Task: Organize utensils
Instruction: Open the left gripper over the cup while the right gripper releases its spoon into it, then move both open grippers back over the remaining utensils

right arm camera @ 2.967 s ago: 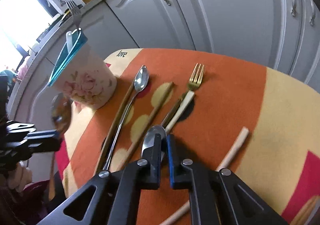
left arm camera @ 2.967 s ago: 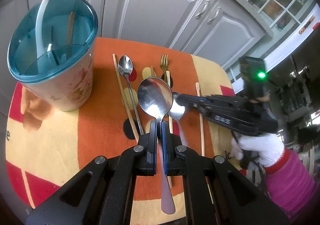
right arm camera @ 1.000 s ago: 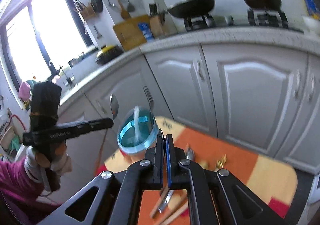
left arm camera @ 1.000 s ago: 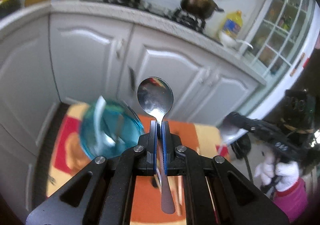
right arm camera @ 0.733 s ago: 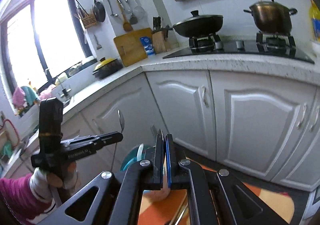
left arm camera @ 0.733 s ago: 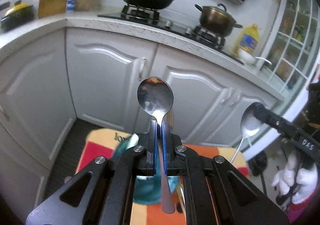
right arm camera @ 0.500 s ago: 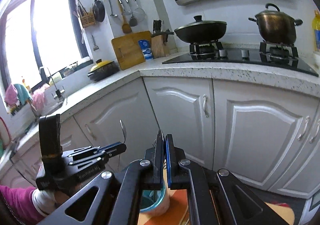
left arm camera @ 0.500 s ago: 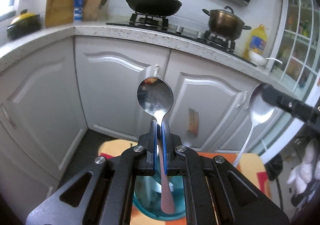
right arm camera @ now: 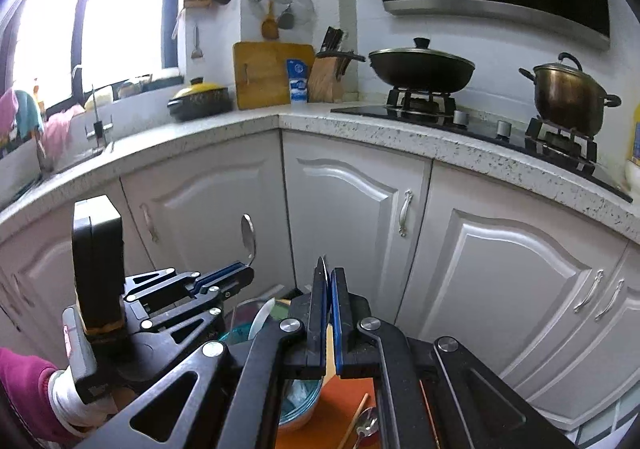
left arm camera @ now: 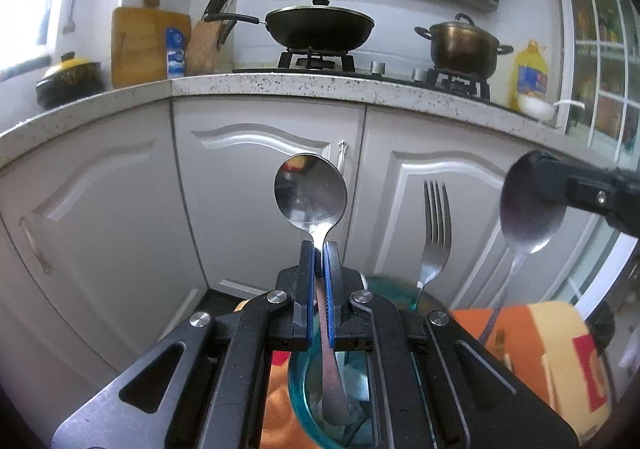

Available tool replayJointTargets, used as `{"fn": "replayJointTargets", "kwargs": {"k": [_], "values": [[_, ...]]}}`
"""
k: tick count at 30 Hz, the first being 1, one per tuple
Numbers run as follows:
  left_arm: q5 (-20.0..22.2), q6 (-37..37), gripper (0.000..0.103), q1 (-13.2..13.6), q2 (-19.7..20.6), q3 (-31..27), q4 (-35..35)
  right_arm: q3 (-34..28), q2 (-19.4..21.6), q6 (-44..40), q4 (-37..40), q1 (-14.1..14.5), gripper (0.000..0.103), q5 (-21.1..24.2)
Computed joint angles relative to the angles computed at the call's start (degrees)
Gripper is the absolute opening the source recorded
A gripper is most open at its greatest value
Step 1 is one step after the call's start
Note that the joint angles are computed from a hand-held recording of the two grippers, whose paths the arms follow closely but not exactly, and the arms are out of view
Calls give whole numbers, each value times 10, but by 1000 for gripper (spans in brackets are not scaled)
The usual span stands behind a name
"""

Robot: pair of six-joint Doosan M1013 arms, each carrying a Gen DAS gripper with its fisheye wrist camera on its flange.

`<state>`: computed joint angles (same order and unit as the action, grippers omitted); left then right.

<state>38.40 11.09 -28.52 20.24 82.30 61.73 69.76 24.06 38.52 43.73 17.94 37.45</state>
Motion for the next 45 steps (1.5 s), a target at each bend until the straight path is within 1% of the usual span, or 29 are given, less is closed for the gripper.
{"fn": "replayJointTargets", "kwargs": {"k": [2, 3, 4, 5, 7, 9, 12, 15, 18, 19, 20, 21, 22, 23, 25, 26, 33, 35, 37, 40, 42, 45], "values": [[1, 4, 3, -1, 0, 5, -6, 0, 2, 5, -10, 1, 2, 11], [3, 4, 3, -1, -1, 7, -10, -4, 5, 8, -14, 0, 2, 28], [4, 4, 3, -2, -2, 9, -13, -18, 14, 24, -30, -1, 2, 68], [5, 5, 3, -2, -3, 11, -16, -23, 18, 40, -52, 1, 2, 85], [8, 10, 3, -4, -5, 15, -26, -10, 15, 17, -42, 2, 2, 84], [8, 17, 3, -3, -8, 18, -42, -6, 16, 25, -52, 3, 3, 88], [10, 34, 3, -5, -11, 21, -59, -7, 23, 42, -26, -5, 3, 105], [8, 44, 3, -6, -15, 21, -73, -11, 27, 57, -22, -10, 4, 117], [7, 59, 6, -4, -18, 18, -103, -14, 27, 72, -21, -11, 3, 127], [8, 64, 8, -4, -19, 16, -111, -13, 26, 75, -21, -12, 5, 127], [7, 69, 15, -5, -20, 16, -117, -11, 25, 80, -21, -12, 6, 128], [5, 73, 25, -6, -23, 17, -121, -11, 25, 85, -20, -13, 8, 131], [3, 70, 29, -8, -26, 19, -118, -10, 25, 88, -19, -14, 12, 133], [2, 66, 33, -9, -29, 22, -113, -9, 24, 92, -18, -16, 20, 135], [2, 64, 35, -12, -33, 24, -111, -6, 22, 98, -13, -18, 28, 135], [2, 68, 37, -13, -35, 23, -118, -4, 20, 98, -7, -20, 28, 138], [23, 83, 38, -25, -45, 21, -139, 20, -2, 91, 7, -30, 29, 126], [26, 91, 38, -29, -49, 19, -152, 28, -8, 87, 11, -33, 33, 125], [38, 97, 38, -33, -49, 15, -158, 36, -15, 91, 8, -36, 35, 121], [46, 108, 38, -42, -51, 12, -168, 57, -30, 101, 0, -40, 37, 106], [50, 118, 38, -47, -50, 9, -171, 74, -41, 94, 8, -45, 37, 93], [58, 134, 38, -56, -48, 5, -182, 94, -56, 97, -1, -49, 37, 78]]}}
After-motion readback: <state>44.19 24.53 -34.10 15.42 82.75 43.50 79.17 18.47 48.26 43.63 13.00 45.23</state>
